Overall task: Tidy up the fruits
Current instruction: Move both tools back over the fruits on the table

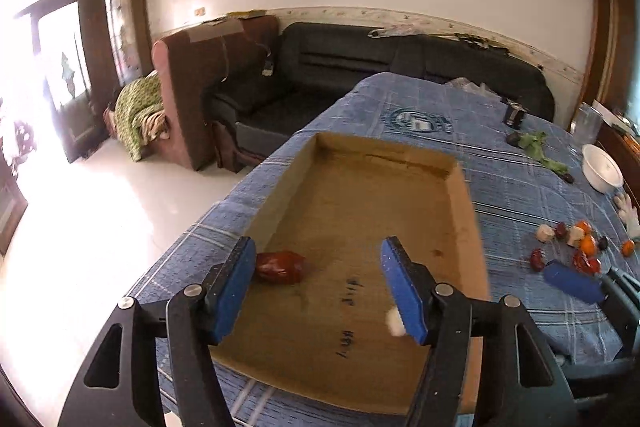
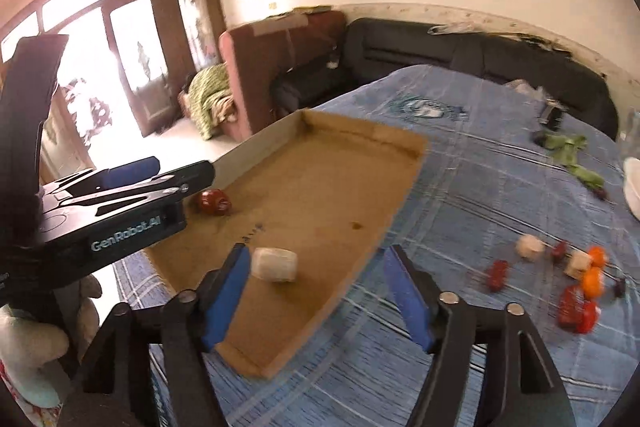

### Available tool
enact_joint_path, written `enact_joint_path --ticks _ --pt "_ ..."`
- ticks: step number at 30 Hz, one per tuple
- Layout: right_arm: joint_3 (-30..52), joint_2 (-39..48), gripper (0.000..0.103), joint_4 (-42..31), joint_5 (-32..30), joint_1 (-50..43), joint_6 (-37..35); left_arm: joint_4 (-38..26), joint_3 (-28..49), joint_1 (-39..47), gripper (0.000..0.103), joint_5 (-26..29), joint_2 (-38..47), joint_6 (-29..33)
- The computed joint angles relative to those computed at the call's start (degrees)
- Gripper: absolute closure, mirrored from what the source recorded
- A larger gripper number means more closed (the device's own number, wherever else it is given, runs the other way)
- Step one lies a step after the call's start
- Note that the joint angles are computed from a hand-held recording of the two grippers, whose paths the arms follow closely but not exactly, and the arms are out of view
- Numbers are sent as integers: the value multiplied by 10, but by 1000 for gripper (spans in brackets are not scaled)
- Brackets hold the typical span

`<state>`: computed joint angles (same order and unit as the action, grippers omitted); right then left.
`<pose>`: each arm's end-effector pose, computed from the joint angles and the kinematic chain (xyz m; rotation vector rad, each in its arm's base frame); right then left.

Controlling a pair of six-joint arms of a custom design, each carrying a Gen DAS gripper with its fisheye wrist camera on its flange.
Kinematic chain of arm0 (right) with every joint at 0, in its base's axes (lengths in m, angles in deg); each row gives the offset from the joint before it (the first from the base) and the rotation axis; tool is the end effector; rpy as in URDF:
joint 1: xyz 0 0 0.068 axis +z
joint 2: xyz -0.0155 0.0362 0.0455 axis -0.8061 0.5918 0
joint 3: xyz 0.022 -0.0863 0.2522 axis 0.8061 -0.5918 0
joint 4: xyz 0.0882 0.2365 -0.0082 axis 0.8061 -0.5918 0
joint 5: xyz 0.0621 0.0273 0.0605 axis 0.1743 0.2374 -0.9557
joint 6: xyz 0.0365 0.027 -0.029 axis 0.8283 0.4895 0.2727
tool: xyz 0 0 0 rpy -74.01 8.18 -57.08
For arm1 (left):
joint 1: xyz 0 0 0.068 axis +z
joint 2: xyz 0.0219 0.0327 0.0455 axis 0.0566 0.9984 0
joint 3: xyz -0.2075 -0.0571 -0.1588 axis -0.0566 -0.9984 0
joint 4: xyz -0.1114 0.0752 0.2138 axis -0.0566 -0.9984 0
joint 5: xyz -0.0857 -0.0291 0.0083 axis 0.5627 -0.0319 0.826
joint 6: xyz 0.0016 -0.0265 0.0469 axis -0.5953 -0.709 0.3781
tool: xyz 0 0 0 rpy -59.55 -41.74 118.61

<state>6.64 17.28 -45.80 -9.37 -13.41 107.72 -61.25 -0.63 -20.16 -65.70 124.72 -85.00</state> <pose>0.2812 0.2283 0.2494 -0.2870 2.2368 0.3129 0.3056 -0.1204 0.2714 0.0208 2.2437 0.0034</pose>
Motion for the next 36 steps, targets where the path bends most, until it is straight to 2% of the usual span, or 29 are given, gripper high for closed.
enact_joint_path --ticks 5,9,13,19,23,28,32,36 --pt "-95 -97 23 1 17 -37 16 -6 16 -57 32 -18 6 9" --pt "-172 -184 23 -17 24 -95 20 -12 37 -82 30 12 26 9" --pt "-238 -272 23 -59 11 -202 13 -10 60 -109 29 23 65 2" --pt "-278 -334 24 -101 -16 -334 -24 -27 121 -143 29 55 143 1" --pt "-275 -311 24 -85 -57 -389 -44 -33 164 -164 29 69 189 2" --pt "-254 -249 24 -53 -67 -384 -41 -44 212 -185 29 93 239 11" --pt "-238 -212 24 -31 -86 -419 -43 -57 248 -191 29 120 270 11" --pt "-219 -197 33 -30 -131 -504 -35 -66 284 -195 30 161 299 18"
